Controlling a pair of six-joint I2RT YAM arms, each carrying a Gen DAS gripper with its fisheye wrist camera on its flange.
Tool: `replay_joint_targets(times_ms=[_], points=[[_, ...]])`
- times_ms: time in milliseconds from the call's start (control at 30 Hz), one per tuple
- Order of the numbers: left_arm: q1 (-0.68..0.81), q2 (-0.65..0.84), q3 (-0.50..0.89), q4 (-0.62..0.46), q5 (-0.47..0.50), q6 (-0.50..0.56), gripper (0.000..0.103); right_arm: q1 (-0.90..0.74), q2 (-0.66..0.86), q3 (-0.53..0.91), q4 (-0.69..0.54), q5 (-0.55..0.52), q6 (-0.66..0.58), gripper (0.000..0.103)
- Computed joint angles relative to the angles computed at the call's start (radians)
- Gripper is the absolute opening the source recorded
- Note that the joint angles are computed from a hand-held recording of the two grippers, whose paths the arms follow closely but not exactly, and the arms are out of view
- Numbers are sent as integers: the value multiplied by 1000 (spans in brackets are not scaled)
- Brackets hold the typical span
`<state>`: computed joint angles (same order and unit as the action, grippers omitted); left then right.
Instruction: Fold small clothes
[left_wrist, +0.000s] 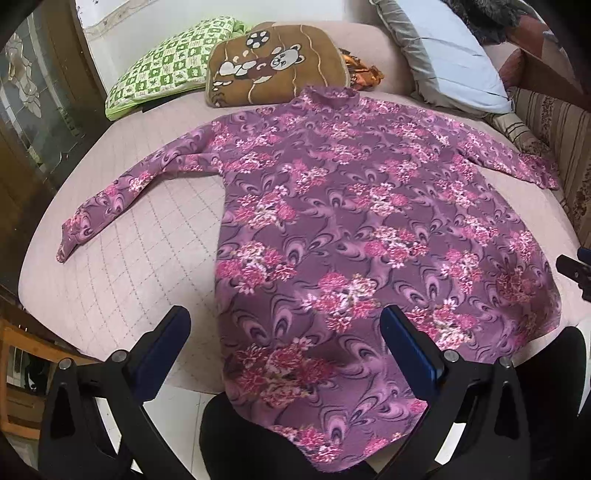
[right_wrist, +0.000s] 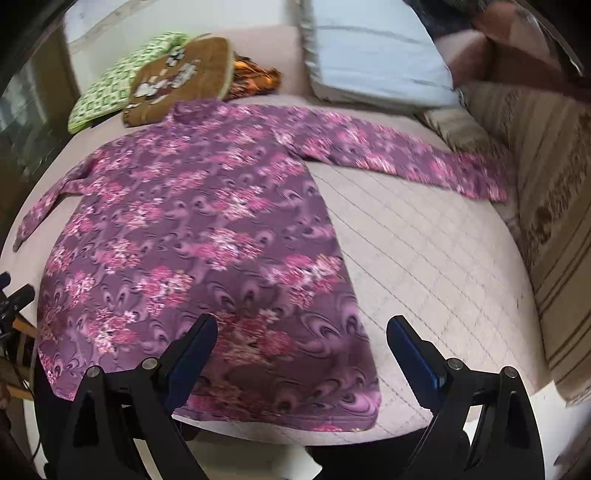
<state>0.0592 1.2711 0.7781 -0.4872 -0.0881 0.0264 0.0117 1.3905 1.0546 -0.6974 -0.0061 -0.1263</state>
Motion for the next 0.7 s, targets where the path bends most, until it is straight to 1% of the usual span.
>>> replay_joint_targets(times_ms=[233, 500, 700], points=[[-70, -45, -31, 7, -49, -3, 103, 55, -79, -29, 8, 16, -15, 94], [-87, -122, -55, -34, -41, -5, 103, 46, -161, -68, 5, 4, -26, 94], [-115, -138, -47, -55, -44, -21, 103, 14, -189, -86, -1, -14, -37, 94]])
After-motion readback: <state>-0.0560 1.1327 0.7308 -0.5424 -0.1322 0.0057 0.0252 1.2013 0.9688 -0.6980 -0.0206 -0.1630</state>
